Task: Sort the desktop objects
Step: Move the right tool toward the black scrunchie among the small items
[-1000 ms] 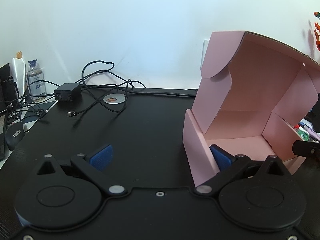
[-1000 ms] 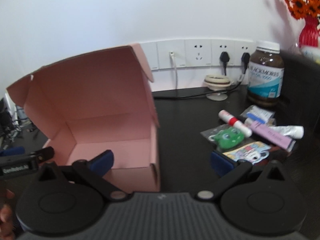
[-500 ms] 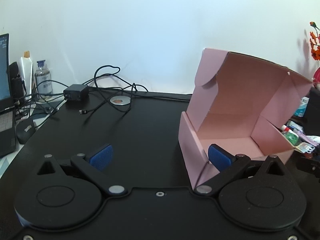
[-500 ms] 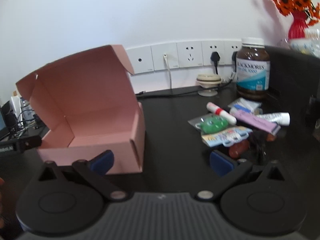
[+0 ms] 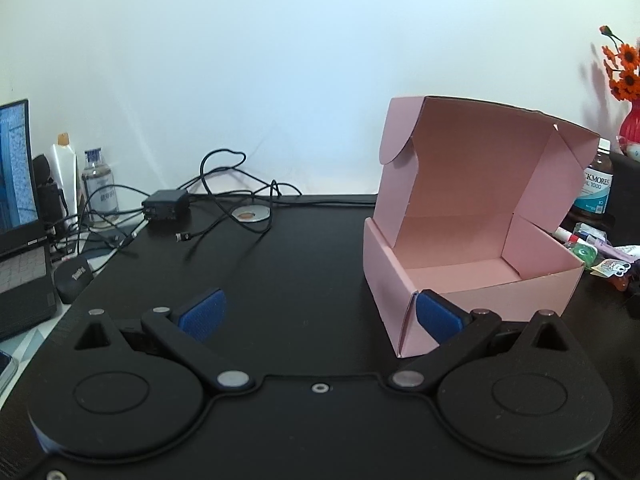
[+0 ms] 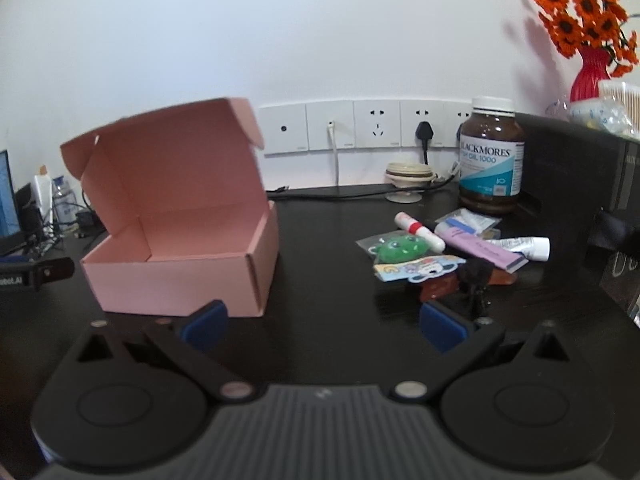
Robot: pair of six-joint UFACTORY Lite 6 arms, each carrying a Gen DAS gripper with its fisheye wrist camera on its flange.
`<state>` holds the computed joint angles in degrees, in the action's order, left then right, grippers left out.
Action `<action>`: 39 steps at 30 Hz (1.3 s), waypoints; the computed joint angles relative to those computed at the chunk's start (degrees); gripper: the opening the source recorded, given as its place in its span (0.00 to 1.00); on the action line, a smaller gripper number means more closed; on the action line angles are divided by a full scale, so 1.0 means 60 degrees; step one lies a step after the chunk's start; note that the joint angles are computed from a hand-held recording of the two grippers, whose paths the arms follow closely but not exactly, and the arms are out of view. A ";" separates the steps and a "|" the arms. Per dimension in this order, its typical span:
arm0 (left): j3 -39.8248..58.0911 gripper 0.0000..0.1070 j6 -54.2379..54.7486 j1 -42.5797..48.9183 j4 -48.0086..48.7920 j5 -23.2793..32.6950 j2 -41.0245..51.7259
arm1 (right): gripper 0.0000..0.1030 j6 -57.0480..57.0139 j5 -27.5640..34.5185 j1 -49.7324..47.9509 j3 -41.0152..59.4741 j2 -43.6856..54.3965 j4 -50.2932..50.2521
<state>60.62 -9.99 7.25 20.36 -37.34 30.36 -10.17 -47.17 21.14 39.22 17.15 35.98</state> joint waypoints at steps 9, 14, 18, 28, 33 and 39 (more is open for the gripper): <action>-0.0219 0.96 0.0349 -0.0077 -0.0660 -0.0395 0.0007 | 0.99 0.0790 0.0159 -0.1059 -0.1147 -0.0722 -0.1475; -0.0572 0.96 0.1224 -0.0317 -0.1239 -0.0701 -0.0159 | 0.99 0.1063 0.0002 -0.1168 -0.1391 -0.0766 -0.1715; -0.0617 0.96 0.1569 -0.0431 -0.1421 -0.0693 -0.0196 | 0.99 0.1104 -0.0165 -0.1053 -0.1461 -0.0683 -0.1685; -0.0377 0.96 0.0802 -0.0210 -0.0981 -0.0394 -0.0101 | 0.99 0.1553 -0.0183 -0.1099 -0.1610 -0.0710 -0.1860; -0.0339 0.96 0.0803 -0.0216 -0.0980 -0.0315 -0.0094 | 0.99 0.1713 -0.0168 -0.1161 -0.1782 -0.0828 -0.2068; -0.0302 0.96 0.0644 -0.0169 -0.0946 -0.0238 -0.0087 | 0.99 0.1978 -0.0183 -0.1360 -0.2097 -0.1068 -0.2202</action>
